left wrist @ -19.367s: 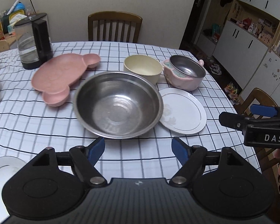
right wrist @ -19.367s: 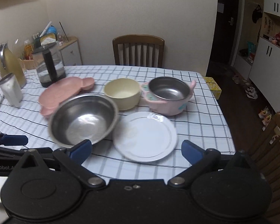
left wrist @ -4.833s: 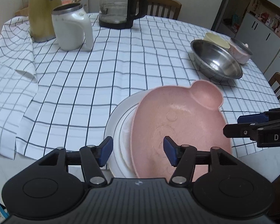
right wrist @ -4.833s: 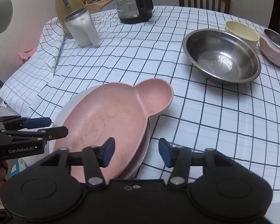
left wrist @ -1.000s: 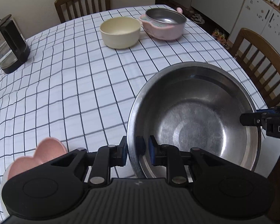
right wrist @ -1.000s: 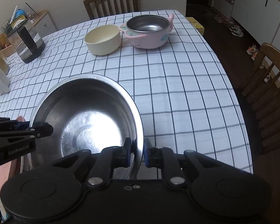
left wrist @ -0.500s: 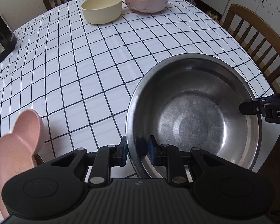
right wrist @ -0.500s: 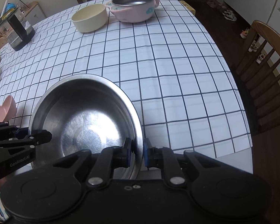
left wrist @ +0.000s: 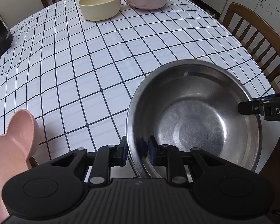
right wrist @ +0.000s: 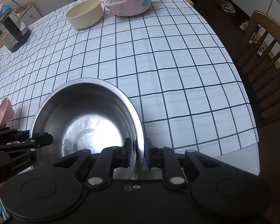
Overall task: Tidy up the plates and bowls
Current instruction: 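Carry the steel bowl with both grippers beside the plate stack, then lower the steel bowl onto the table and open both grippers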
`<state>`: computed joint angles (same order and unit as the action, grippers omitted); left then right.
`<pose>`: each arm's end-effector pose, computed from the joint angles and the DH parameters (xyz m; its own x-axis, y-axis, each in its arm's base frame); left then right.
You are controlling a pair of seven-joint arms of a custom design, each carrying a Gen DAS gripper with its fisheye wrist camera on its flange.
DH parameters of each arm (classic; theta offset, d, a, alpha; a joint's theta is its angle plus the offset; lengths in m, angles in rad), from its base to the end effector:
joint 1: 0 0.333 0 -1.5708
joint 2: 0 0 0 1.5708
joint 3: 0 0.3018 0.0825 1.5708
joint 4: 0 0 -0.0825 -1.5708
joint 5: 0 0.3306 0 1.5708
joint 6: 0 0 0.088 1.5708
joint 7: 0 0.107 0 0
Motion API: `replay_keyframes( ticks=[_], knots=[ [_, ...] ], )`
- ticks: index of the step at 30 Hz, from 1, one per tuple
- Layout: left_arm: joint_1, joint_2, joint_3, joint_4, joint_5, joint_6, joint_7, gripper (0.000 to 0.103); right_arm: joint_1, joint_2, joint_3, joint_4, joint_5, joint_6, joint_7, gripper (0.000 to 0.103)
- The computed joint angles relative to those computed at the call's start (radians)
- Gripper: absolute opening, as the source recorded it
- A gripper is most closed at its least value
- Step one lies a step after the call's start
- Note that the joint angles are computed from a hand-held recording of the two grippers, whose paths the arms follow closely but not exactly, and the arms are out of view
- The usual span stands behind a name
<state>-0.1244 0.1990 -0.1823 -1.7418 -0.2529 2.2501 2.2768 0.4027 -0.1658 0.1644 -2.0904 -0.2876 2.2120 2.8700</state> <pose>0.5673 -0.1786 0.4977 -0.7700 -0.6378 0.0204 -0.5937 0.7043 -0.3893 0.4126 0.2567 0.5298 -0.5238 -0.8355 -0.1661 -0.7612 0.5466 -0.3490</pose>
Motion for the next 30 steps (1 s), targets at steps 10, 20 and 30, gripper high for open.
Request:
replay_keyframes(
  ticks=[10, 20, 30],
  knots=[
    [0.014, -0.009, -0.002, 0.004, -0.052, -0.004, 0.041, 0.022, -0.002, 0.001, 0.006, 0.031, -0.038, -0.029, 0.004, 0.025],
    [0.035, -0.008, 0.003, 0.054, -0.107, -0.011, 0.05, 0.022, -0.001, -0.002, 0.015, 0.085, -0.099, -0.049, -0.011, 0.028],
    [0.055, 0.023, -0.013, 0.18, -0.234, 0.001, 0.087, 0.024, -0.011, 0.018, 0.015, 0.168, -0.179, -0.049, -0.039, 0.032]
  ],
)
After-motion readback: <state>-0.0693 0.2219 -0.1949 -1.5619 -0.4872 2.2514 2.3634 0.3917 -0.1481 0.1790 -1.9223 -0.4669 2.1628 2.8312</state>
